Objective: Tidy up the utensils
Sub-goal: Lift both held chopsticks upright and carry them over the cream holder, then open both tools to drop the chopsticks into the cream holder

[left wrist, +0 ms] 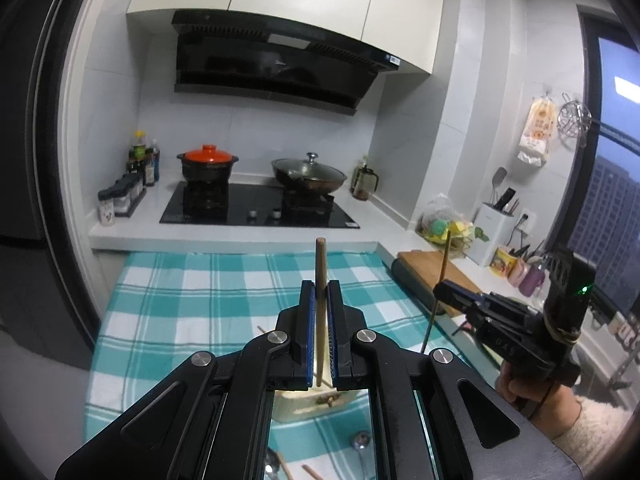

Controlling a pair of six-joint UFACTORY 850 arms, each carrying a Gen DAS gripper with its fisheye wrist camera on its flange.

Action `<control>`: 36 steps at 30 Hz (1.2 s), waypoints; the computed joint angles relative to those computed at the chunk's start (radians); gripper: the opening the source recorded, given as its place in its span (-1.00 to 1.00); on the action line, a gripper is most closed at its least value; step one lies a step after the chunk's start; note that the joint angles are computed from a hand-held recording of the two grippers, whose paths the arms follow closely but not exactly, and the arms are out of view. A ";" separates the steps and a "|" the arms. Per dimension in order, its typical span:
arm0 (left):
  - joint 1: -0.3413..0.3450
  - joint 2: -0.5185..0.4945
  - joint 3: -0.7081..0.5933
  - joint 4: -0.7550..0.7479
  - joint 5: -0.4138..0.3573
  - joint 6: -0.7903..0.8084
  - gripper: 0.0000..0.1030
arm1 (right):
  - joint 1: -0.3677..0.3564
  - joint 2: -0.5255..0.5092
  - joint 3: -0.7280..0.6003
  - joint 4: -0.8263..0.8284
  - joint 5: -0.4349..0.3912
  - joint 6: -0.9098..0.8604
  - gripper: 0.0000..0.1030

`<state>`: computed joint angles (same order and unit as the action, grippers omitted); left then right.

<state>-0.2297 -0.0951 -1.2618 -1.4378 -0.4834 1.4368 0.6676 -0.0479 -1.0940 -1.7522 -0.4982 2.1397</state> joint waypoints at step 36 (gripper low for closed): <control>-0.102 -0.098 0.089 0.600 0.341 -0.532 0.91 | -0.116 -0.197 -0.074 0.297 0.142 -0.245 0.02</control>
